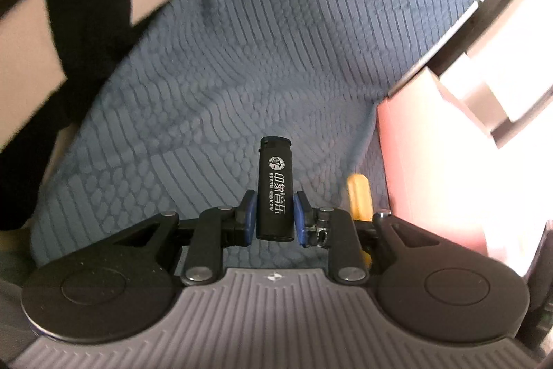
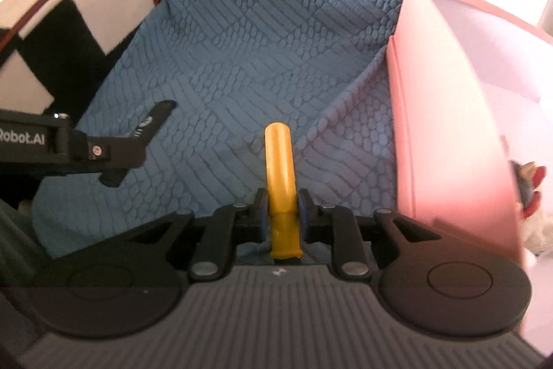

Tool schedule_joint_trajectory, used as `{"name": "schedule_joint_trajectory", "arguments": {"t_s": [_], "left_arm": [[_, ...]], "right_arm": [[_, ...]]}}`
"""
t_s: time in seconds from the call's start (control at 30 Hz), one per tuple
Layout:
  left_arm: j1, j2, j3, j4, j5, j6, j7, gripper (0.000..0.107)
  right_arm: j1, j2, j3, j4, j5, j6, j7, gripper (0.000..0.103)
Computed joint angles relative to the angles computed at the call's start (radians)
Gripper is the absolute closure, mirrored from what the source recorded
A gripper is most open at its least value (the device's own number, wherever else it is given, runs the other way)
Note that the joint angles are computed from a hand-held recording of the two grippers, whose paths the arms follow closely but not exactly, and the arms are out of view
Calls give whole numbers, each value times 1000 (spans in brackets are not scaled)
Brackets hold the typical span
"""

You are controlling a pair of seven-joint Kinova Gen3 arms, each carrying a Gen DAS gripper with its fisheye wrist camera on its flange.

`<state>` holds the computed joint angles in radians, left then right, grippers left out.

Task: Organize rigid objects
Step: 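Lift the USB stick with the left tool while the right tool lifts the screwdriver toward the box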

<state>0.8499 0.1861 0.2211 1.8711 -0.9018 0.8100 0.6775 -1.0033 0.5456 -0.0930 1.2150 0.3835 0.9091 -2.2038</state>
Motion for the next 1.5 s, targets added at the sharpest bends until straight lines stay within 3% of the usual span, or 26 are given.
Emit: {"name": "schedule_joint_trajectory", "arguments": {"t_s": [0.23,0.73,0.97,1.5], "left_arm": [[12,-33,27,-12,-35,50,28,81],[89,-51,107,-207,-49,315,-78,81],[129,-36,115,-290,-54,394,-142,81],[189,62,51,-426,-67,318,-260,81]], "right_arm": [[0,-64,-4,0,6,-7,-17,81],[12,-227,-60,39,33,-7,-68,81],[27,-277,-91,64,55,-6,-85,82],[90,-390,-124,157,135,12,-183,81]]}}
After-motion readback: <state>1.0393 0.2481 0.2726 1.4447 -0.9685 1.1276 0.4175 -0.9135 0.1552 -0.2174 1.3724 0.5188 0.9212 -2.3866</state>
